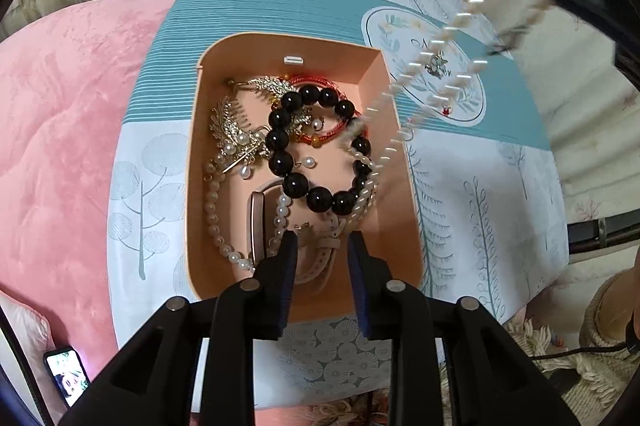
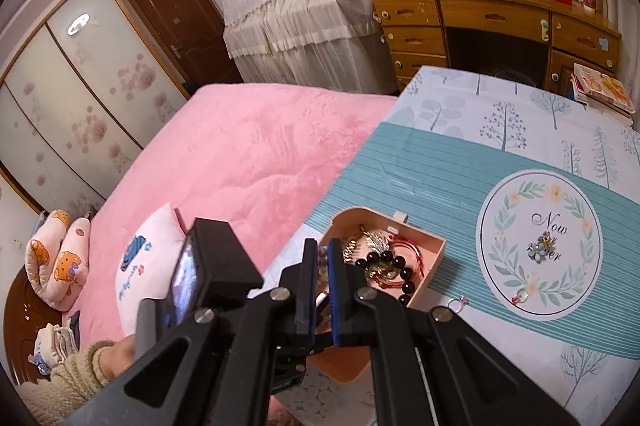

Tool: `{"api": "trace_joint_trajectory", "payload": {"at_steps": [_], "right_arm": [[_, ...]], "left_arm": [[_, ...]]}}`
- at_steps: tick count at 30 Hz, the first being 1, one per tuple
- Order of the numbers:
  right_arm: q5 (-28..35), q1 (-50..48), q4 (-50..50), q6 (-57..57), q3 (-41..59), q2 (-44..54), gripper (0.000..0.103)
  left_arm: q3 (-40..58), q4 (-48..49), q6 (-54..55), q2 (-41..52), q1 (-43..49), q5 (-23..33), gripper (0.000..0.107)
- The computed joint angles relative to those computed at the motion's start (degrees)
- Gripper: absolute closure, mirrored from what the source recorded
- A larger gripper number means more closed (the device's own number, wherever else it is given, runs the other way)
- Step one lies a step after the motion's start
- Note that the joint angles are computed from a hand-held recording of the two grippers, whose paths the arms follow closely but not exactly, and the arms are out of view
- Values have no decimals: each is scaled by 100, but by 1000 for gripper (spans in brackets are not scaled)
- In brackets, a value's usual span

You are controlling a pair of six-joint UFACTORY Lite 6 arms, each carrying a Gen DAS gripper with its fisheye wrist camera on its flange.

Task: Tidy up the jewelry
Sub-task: 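Drop the pearl stud into the box with the left while the right drops the necklace in, then move the left gripper to the small pink charm beside the card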

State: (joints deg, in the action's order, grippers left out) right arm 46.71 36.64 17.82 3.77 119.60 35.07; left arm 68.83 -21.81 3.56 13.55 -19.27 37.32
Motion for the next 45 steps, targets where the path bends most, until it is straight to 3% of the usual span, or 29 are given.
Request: {"api": "trace_joint_trajectory", "payload": {"at_steps": [7,17,18,21,27,30,31,35,45], "right_arm": [[375,-70,-41,182,261,384,98],[213,-189,94,-5,-290,13,98],[200,-210,111,-33,-347,-22,98],[121,-286,206,-135,-636,-194,98],[-13,-448,318,-366,-1188,-524,98],[-50,-595,306,-517,-1557,-756,97],[-59,-658,311,-557,-1669,-828,96],[-87,-959,339,-695,-1999,-1089,82],[-8,-1902,272,-800,-2055,-1462,81]], "left_arm": [[-54,201,-185,-163,-45,15,82],[175,437,-428,-232,12,127,82],[206,458,-444,-231,16,151,78],[268,629,-686,-283,-21,134,53],[457,938,-1024,-356,-135,231,48],[585,951,-1136,-367,-186,275,28],[613,944,-1158,-371,-197,264,25],[1110,1083,-1300,-150,-328,480,25],[3389,1958,-1857,1199,-979,1276,24]]}}
